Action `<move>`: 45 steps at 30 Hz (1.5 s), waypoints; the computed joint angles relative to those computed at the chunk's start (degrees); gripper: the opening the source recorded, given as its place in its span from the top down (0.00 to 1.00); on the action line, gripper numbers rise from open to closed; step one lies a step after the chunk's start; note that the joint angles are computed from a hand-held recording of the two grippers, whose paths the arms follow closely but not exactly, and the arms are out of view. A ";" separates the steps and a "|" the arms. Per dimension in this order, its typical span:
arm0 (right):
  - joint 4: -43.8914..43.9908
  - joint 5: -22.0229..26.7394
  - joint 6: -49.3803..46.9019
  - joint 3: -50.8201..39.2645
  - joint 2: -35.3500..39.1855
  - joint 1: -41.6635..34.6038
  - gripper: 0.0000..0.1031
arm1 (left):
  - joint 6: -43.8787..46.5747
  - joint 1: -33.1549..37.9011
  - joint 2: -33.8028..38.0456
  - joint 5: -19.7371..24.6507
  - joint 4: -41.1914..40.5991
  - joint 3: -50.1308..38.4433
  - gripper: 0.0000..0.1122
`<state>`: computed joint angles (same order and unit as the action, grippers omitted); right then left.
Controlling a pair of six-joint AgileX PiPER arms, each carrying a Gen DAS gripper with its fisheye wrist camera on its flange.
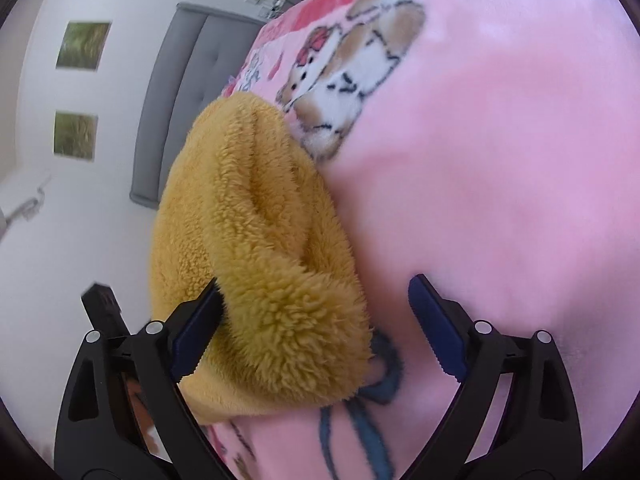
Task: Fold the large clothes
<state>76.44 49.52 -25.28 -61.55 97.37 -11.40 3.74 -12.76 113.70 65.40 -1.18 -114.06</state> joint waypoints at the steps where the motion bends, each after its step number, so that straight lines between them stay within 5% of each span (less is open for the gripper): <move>1: 0.54 -0.10 -0.74 0.46 -0.15 0.04 0.15 | -0.27 -0.16 -0.29 -0.14 0.22 0.37 0.12; 7: 6.58 -3.02 -2.50 4.60 -1.81 1.67 0.15 | -0.24 -0.30 -0.53 0.79 0.50 -0.21 0.12; 8: 7.04 -3.54 -2.46 4.95 -2.10 2.33 0.19 | -0.80 -0.66 -0.89 0.88 1.30 -0.36 0.12; 11: 8.15 -3.37 -0.95 5.07 -1.90 4.18 0.51 | -4.53 -2.25 -7.19 -3.21 2.16 4.19 0.13; 14: 11.33 -5.40 -2.18 8.14 -4.67 5.23 0.60 | -5.67 -3.92 -9.20 0.82 3.74 6.23 0.13; 18: 7.61 -4.27 1.54 6.09 -4.61 5.09 0.68 | -6.12 -5.74 -12.06 -2.35 7.74 13.18 0.13; 23: 8.86 -3.40 3.36 0.37 -5.79 3.39 0.74 | -9.06 -3.85 -5.53 -0.53 4.98 6.62 0.12; 29: -7.45 -2.38 15.73 -18.45 -5.30 10.25 0.74 | -9.63 -1.86 -0.35 2.79 3.71 -2.50 0.12; 33: -12.23 -2.74 21.57 -22.77 -5.34 11.24 0.75 | -9.29 1.44 -12.70 -3.28 -1.31 8.83 0.13; 36: -19.89 0.02 25.86 -27.51 -4.43 12.31 0.75 | -6.54 5.62 -16.62 -0.74 -7.34 15.26 0.13; 40: -27.98 3.43 29.10 -31.62 -3.36 14.48 0.75 | -7.21 8.99 -14.11 0.90 -15.64 18.32 0.12; 45: -36.67 6.38 29.86 -37.57 -2.32 19.50 0.74 | -14.32 4.38 -11.59 -3.04 -9.04 19.25 0.12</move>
